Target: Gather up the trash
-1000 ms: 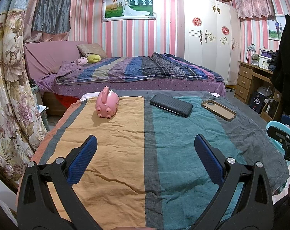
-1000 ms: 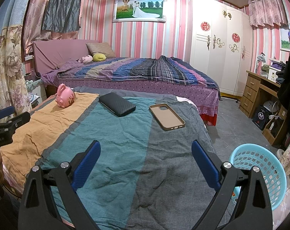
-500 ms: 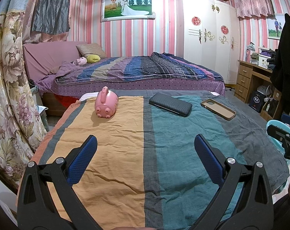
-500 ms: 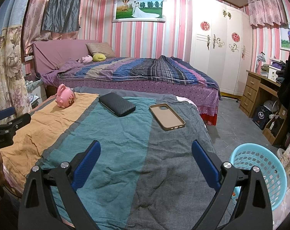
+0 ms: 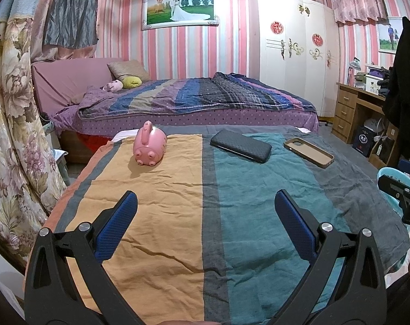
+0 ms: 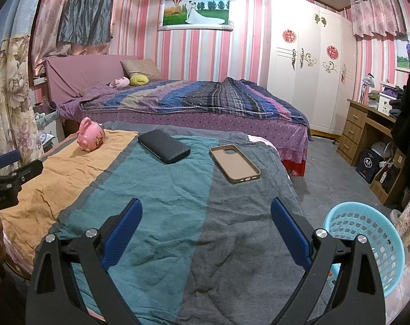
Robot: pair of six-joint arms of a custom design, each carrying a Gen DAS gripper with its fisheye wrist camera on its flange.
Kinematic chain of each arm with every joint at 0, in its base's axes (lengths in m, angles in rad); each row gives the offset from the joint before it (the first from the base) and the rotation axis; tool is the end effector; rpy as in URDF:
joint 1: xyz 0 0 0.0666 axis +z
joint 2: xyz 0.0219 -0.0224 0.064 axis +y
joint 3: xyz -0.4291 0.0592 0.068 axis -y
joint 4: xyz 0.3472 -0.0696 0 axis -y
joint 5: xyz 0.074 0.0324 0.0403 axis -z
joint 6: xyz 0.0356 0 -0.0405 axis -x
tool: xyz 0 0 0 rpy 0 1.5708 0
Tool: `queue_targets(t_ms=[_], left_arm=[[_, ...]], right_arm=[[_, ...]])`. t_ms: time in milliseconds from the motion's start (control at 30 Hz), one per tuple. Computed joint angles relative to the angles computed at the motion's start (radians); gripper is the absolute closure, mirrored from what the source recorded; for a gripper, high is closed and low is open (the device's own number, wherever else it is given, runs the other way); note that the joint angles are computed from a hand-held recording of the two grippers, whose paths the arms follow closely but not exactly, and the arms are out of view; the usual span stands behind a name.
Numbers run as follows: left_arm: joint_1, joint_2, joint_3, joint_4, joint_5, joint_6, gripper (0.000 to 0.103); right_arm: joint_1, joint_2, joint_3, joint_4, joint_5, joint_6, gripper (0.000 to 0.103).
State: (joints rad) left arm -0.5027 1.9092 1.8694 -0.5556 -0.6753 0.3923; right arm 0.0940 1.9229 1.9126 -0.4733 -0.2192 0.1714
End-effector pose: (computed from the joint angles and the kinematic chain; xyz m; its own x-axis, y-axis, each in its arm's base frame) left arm 0.5885 -0.2986 0.4417 -0.4245 -0.1071 -0.8991 -0.2595 0.9657 0.0074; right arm 0.6734 0.0709 0.4556 -0.4078 -0.2057 -0.8896 -0.3581 0.9323 -0.0514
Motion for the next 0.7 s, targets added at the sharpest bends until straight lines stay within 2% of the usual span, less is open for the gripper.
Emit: queue_targets(t_ms=[700], left_arm=[[-0.002, 0.005, 0.007, -0.005, -0.002, 0.005, 0.005]], right_arm=[[0.001, 0.007, 0.004, -0.001, 0.001, 0.0, 0.009]])
